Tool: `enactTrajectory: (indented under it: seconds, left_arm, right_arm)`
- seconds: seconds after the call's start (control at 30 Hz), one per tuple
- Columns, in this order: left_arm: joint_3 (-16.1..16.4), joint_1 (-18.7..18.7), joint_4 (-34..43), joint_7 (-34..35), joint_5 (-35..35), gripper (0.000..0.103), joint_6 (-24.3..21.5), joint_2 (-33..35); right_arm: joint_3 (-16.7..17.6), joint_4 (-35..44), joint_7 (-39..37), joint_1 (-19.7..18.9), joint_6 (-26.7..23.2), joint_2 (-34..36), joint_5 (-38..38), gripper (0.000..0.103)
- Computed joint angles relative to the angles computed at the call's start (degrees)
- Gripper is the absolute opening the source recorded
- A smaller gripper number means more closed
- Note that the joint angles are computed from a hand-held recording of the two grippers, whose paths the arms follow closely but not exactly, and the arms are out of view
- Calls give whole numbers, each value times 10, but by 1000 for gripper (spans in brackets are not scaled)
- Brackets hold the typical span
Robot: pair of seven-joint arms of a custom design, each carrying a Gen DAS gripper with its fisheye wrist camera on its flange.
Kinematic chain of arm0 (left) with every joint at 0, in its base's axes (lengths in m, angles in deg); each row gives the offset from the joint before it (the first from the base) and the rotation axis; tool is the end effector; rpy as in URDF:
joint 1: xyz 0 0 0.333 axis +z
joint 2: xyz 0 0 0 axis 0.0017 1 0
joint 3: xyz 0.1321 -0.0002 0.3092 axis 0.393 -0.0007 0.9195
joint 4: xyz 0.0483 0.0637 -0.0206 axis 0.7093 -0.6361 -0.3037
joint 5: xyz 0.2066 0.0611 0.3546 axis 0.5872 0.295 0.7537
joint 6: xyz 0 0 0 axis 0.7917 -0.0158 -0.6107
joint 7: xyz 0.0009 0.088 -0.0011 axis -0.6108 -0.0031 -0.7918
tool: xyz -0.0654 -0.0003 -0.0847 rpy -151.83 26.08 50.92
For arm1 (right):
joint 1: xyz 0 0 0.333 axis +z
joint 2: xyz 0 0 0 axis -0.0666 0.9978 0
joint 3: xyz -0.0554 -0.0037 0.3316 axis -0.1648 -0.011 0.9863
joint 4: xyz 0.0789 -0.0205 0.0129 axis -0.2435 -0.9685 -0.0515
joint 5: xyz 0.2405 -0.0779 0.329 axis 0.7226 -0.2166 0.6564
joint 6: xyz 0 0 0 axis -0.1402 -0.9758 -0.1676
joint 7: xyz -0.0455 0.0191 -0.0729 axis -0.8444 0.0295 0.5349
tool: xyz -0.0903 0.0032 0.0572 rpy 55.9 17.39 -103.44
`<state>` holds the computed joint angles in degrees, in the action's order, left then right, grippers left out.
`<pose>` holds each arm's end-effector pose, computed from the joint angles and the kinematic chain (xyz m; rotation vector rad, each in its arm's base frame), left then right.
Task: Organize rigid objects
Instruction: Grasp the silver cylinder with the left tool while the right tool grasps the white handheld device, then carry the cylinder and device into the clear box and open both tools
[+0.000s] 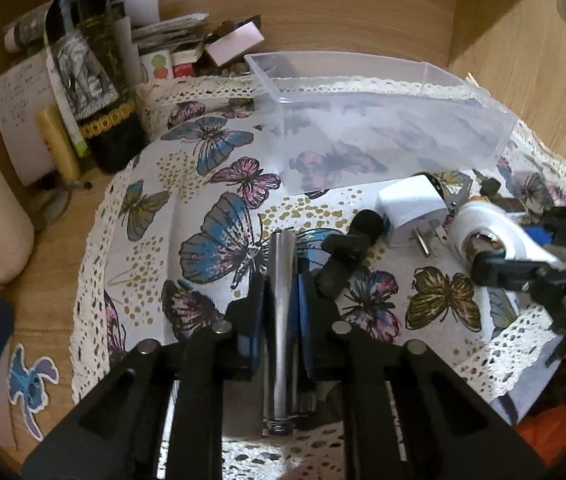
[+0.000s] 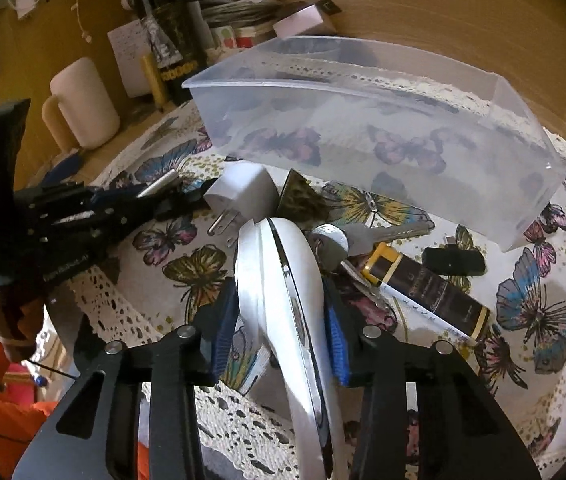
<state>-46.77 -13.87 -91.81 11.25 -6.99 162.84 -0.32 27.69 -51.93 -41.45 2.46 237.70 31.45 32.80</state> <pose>0.6499 -0.1696 0.3390 -1.6199 1.9627 -0.7429 0.6678 0.1429 0.3496 -2.1390 1.2890 -0.3093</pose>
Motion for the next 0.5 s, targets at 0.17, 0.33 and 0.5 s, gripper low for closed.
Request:
enactTrajectory:
  seconds: [0.17,0.33,0.5]
  left_arm:
    - [-4,5,-11,4,-3,15,10,-10]
    - [51,-42,-25,-21,5,15,46,-29]
    - [118,-105,-29,-17,-12,15,86,-37]
  right_arm:
    - [37,-24,-78,-25,54,-22,64,36]
    - [63,-22,-166,-46,86,-39,169,36]
    - [75,-3,-271,-59,106,-51,302,36]
